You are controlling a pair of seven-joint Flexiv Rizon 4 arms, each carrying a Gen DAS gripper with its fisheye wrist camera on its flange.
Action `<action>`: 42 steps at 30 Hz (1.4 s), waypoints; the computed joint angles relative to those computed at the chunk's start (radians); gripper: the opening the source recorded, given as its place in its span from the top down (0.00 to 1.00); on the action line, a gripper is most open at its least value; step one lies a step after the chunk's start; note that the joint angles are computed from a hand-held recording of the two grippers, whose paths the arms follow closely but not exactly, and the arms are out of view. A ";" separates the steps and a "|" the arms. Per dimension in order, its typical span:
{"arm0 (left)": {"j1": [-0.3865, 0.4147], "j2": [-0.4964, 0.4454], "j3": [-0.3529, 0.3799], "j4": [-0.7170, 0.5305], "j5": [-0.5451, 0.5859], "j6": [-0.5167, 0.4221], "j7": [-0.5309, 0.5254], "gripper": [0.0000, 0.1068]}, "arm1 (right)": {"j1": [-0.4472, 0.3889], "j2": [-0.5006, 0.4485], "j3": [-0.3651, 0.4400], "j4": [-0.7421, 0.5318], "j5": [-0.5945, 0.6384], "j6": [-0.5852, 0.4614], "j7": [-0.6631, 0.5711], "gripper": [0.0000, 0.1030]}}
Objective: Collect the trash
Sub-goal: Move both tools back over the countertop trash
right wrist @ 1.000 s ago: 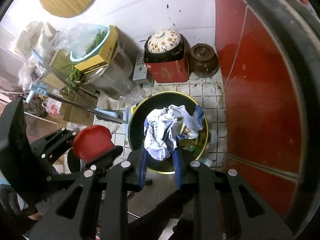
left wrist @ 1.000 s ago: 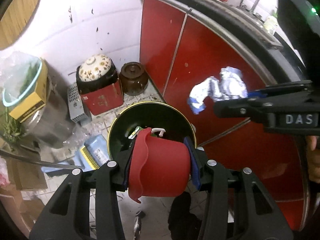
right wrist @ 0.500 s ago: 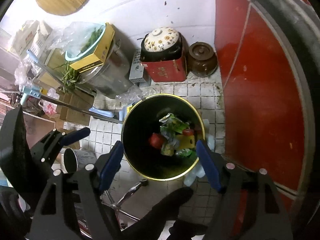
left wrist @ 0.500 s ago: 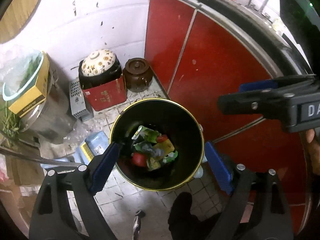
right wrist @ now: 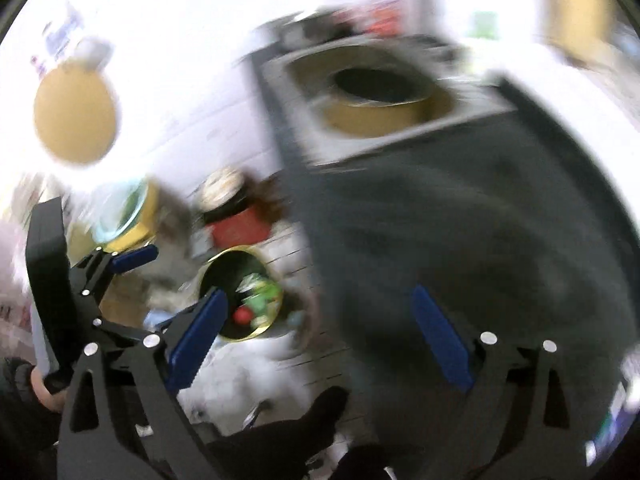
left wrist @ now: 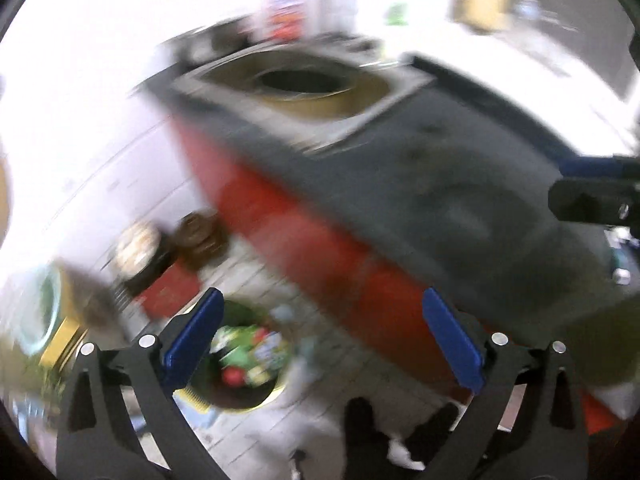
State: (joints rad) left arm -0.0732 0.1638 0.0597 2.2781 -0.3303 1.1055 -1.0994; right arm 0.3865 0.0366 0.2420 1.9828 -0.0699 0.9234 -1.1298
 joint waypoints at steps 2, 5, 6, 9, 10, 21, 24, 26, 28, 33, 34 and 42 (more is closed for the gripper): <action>-0.061 -0.024 -0.046 -0.047 -0.055 -0.019 0.044 0.10 | -0.062 0.128 -0.013 0.102 -0.069 -0.020 0.099 0.11; -0.163 -0.076 -0.108 -0.112 -0.163 -0.029 0.168 0.10 | -0.156 0.284 -0.021 0.213 -0.125 -0.061 0.204 0.11; -0.184 -0.094 -0.130 -0.137 -0.159 -0.033 0.180 0.10 | -0.200 0.347 -0.022 0.251 -0.153 -0.092 0.248 0.12; -0.248 -0.157 -0.191 -0.220 -0.154 -0.066 0.210 0.10 | -0.307 0.506 -0.033 0.334 -0.190 -0.178 0.331 0.11; -0.263 -0.169 -0.202 -0.240 -0.147 -0.075 0.206 0.10 | -0.330 0.547 -0.040 0.356 -0.191 -0.198 0.343 0.11; -0.392 -0.273 -0.278 -0.380 -0.052 -0.144 0.171 0.10 | -0.503 0.892 -0.081 0.495 -0.169 -0.407 0.382 0.12; -0.407 -0.292 -0.281 -0.407 -0.022 -0.166 0.143 0.10 | -0.517 0.904 -0.092 0.501 -0.170 -0.409 0.372 0.11; -0.417 -0.306 -0.283 -0.424 0.004 -0.174 0.116 0.10 | -0.523 0.908 -0.111 0.505 -0.171 -0.403 0.348 0.11; -0.426 -0.327 -0.285 -0.449 0.032 -0.184 0.081 0.10 | -0.531 0.902 -0.132 0.510 -0.170 -0.385 0.321 0.12; -0.459 -0.404 -0.288 -0.538 0.110 -0.218 -0.045 0.10 | -0.554 0.881 -0.184 0.528 -0.152 -0.327 0.241 0.12; -0.466 -0.416 -0.288 -0.552 0.124 -0.220 -0.065 0.10 | -0.560 0.871 -0.194 0.531 -0.148 -0.314 0.222 0.12; -0.550 -0.601 -0.262 -0.762 0.257 -0.300 -0.281 0.10 | -0.607 0.732 -0.334 0.547 -0.099 -0.150 -0.033 0.12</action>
State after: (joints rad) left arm -0.6228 -0.4368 -0.2025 1.5161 -0.0735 0.8055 -1.3804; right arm -0.2202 0.7681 -0.0925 2.5297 -0.1686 0.7735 -1.1631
